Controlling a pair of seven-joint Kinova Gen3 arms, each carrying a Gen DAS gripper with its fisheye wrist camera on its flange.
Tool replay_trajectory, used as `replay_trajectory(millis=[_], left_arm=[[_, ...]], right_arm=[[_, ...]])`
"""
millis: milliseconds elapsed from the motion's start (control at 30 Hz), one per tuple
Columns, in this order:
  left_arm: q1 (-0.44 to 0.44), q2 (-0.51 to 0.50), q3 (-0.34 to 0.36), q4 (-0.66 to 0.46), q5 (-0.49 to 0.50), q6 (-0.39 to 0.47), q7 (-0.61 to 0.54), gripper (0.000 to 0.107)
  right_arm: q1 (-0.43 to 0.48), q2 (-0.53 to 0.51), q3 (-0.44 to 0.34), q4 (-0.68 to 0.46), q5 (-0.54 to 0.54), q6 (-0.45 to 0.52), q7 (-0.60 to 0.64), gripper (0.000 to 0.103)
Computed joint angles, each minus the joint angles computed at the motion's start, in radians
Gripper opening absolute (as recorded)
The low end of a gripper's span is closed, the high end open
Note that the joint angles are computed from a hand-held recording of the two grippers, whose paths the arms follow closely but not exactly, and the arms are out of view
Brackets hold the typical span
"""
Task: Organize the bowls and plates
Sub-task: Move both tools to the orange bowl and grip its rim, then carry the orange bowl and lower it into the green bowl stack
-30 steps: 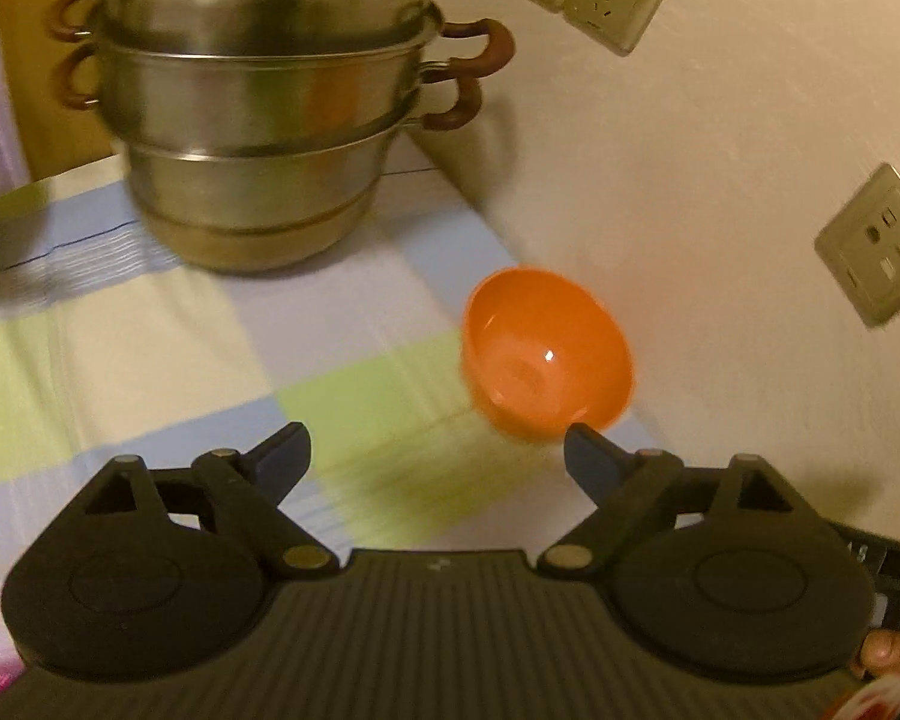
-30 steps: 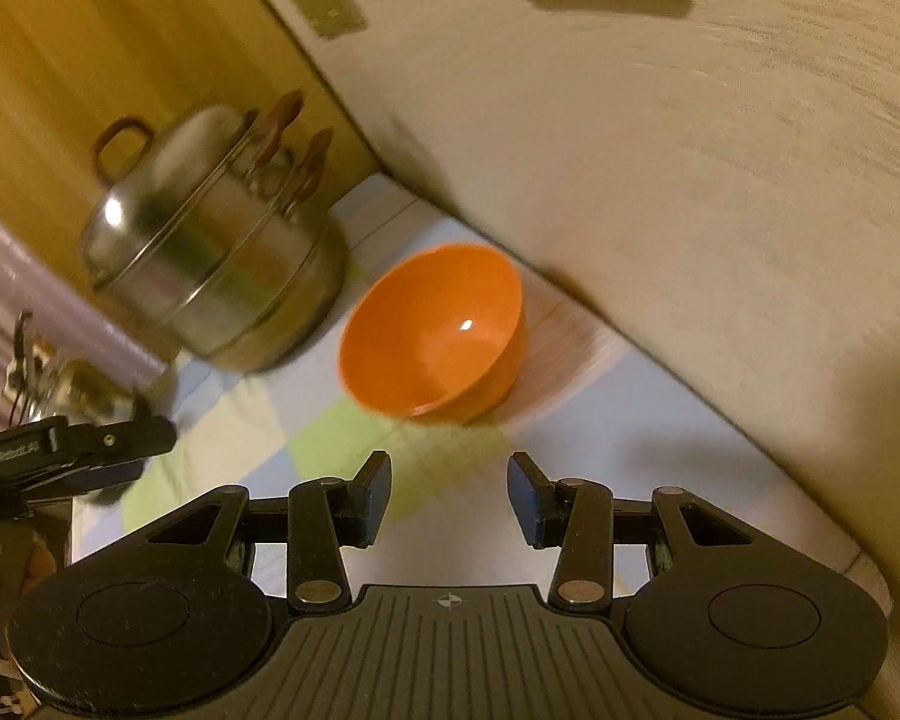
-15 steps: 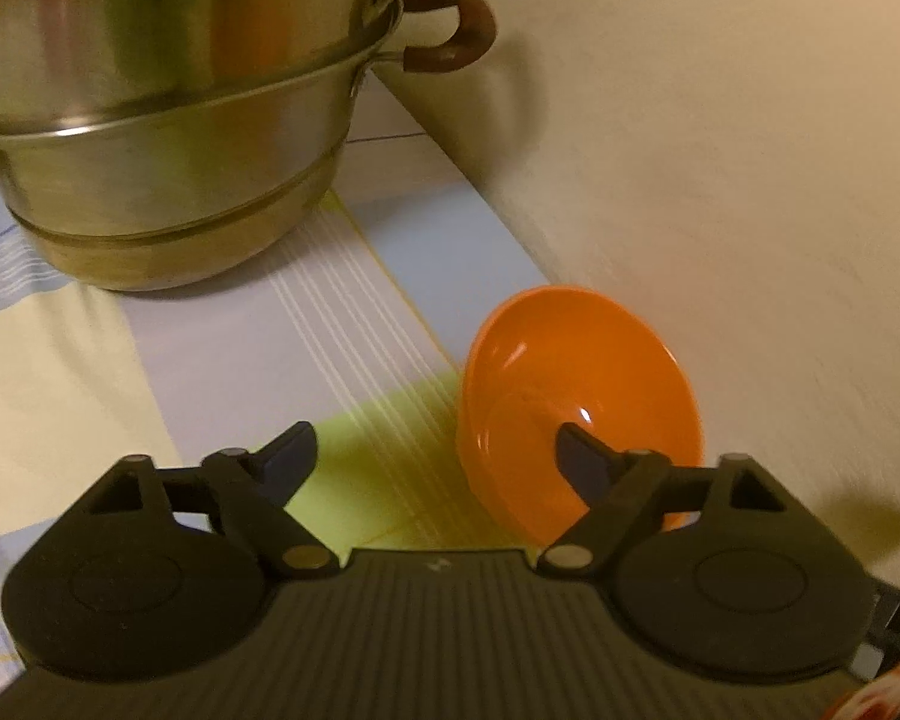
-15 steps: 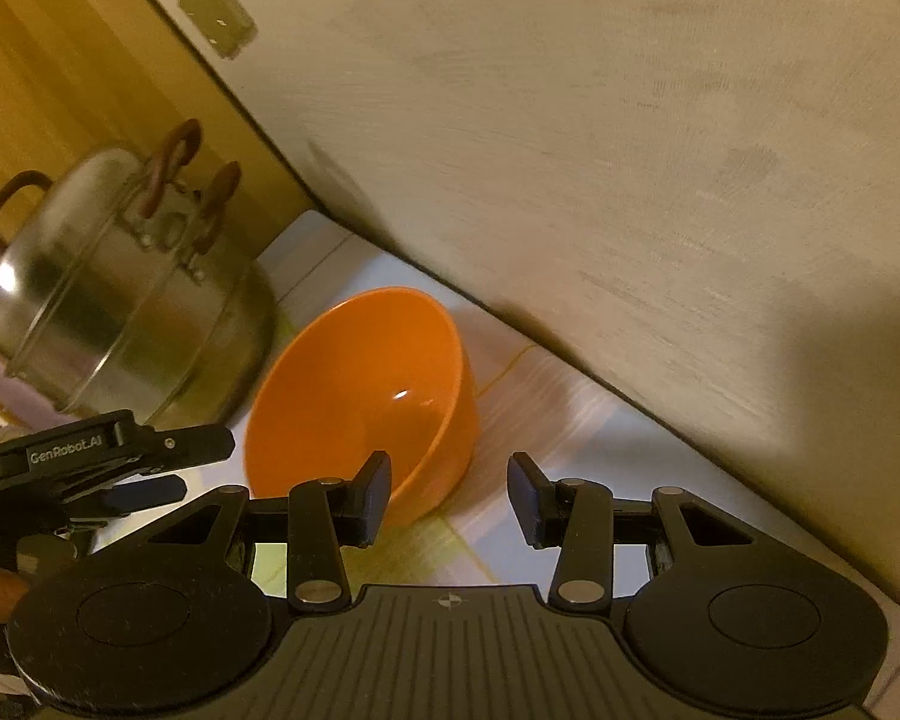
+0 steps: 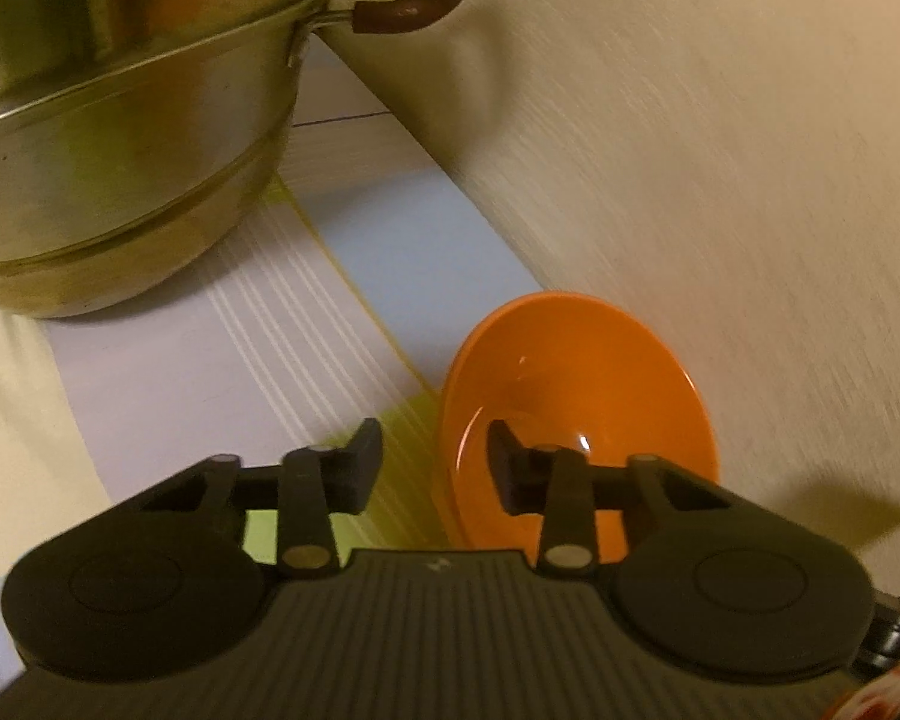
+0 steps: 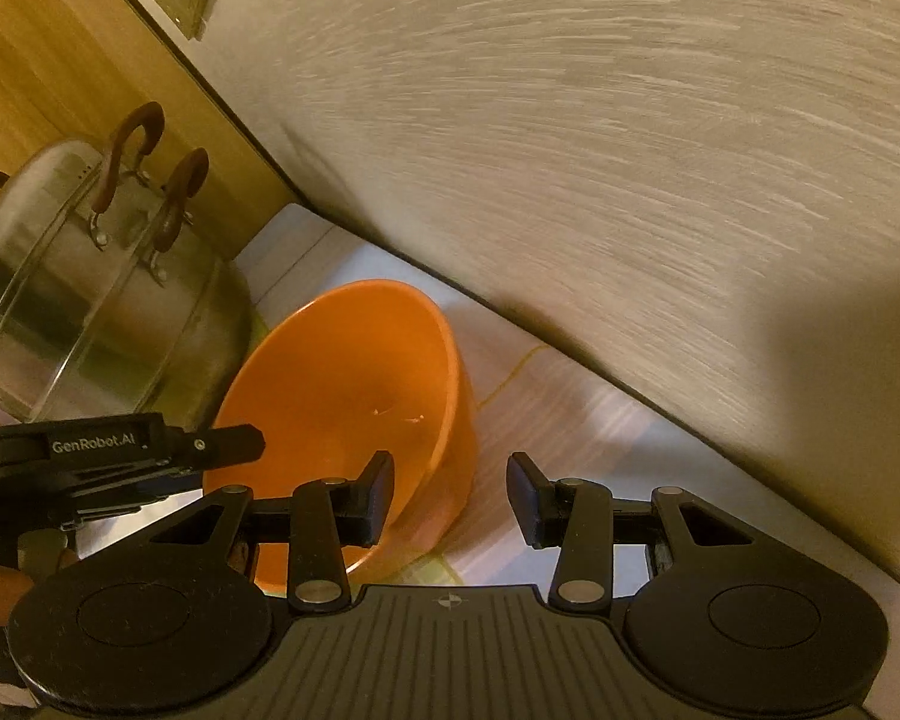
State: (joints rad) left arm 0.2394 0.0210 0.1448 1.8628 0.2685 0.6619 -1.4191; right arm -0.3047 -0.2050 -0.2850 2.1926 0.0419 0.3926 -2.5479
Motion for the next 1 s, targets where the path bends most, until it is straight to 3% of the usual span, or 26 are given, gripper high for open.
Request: replay_trajectory(millis=[100,167,267,433,633,1000], left_arm=[[0.001,0.002,0.001,0.001,0.001,-0.004,-0.007,0.022],[0.003,0.008,0.003,-0.001,-0.003,-0.003,-0.008,0.019],[0.01,0.013,0.006,-0.006,-0.019,-0.002,0.004,0.014],[0.031,0.023,0.014,-0.019,-0.088,0.006,0.068,0.007],[0.042,0.015,0.018,-0.03,-0.128,0.03,0.097,0.006],[0.059,-0.034,0.024,-0.05,-0.194,0.124,0.185,0.005]], right_arm=[[0.016,0.011,-0.025,-0.014,0.033,0.013,-0.032,0.042],[0.004,0.015,-0.013,-0.017,0.028,0.014,-0.026,0.029],[-0.003,0.025,-0.007,-0.022,0.032,0.018,-0.028,0.025],[-0.007,0.042,-0.011,-0.037,0.063,0.032,-0.055,0.023],[-0.022,0.055,-0.009,-0.062,0.089,0.069,-0.077,0.019],[-0.064,0.006,0.041,-0.092,-0.009,0.145,0.046,0.018]])
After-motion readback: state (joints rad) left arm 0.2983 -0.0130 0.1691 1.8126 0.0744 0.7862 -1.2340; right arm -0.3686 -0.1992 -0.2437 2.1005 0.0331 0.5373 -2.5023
